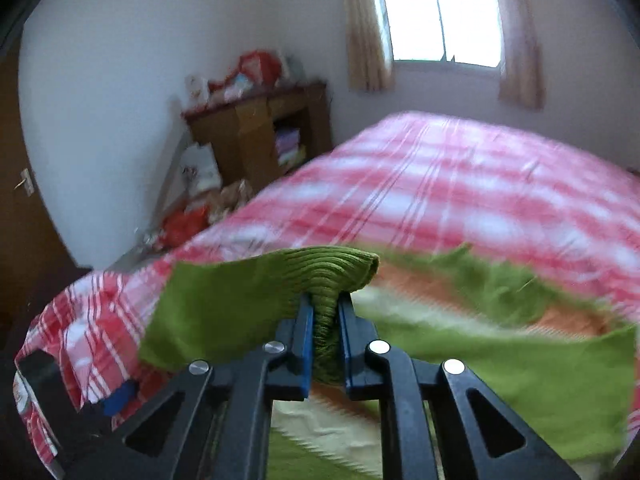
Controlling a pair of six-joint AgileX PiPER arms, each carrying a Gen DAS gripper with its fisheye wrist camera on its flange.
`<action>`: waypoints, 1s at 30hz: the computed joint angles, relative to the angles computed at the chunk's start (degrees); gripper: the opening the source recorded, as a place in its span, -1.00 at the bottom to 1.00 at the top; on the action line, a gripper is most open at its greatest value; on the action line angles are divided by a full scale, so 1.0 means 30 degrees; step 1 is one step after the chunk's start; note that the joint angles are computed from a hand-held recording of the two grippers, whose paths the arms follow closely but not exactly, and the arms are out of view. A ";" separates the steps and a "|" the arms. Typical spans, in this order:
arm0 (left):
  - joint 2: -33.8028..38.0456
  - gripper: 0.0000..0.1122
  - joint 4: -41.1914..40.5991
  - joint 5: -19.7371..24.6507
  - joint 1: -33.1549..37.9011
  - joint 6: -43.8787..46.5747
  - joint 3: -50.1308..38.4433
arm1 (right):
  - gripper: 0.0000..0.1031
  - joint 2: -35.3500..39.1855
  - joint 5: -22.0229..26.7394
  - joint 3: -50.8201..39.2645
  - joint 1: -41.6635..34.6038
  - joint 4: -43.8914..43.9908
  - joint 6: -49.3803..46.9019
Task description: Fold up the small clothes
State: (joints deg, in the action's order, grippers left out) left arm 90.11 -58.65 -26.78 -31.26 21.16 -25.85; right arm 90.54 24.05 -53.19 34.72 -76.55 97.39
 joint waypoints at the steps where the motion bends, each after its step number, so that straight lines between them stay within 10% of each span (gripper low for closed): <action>1: 0.0033 0.84 -0.0260 0.0010 -0.0031 0.0272 -0.0073 | -0.79 -0.0742 0.0267 0.0335 -0.0168 0.0296 -0.0545; 9: 0.0233 0.84 -0.1027 -0.0001 0.0030 0.1270 -0.0299 | -0.79 -0.5339 0.2453 0.3741 -0.4418 0.2737 -0.5620; 15: 0.0339 0.84 -0.1665 -0.0145 -0.0125 0.1903 -0.0388 | -0.79 -0.5607 -0.1098 0.6844 -1.0636 0.3278 -0.6923; 22: 0.0578 0.84 -0.2818 -0.0161 -0.0223 0.3212 -0.0733 | -0.75 -0.2659 -0.3057 0.8348 -1.1952 -0.2750 -0.0865; 24: 0.0597 0.84 -0.3785 -0.0103 -0.0342 0.4206 -0.0965 | -0.44 -0.2748 -0.2606 0.8366 -1.1761 -0.2623 -0.0458; 28: 0.0456 0.84 -0.6178 0.0222 -0.0602 0.7210 -0.1658 | 0.92 -0.2593 -0.0882 0.8631 -1.1923 -0.1030 -0.0063; 30: 0.0169 0.84 -0.6384 0.0247 -0.0710 0.7560 -0.1790 | 0.93 -0.2982 -0.2177 0.8949 -1.3246 -0.0223 -0.0314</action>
State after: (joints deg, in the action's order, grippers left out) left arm 90.61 -77.80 -26.04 -33.39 43.84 -31.22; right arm 81.59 17.52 -26.34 -5.02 -77.22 96.44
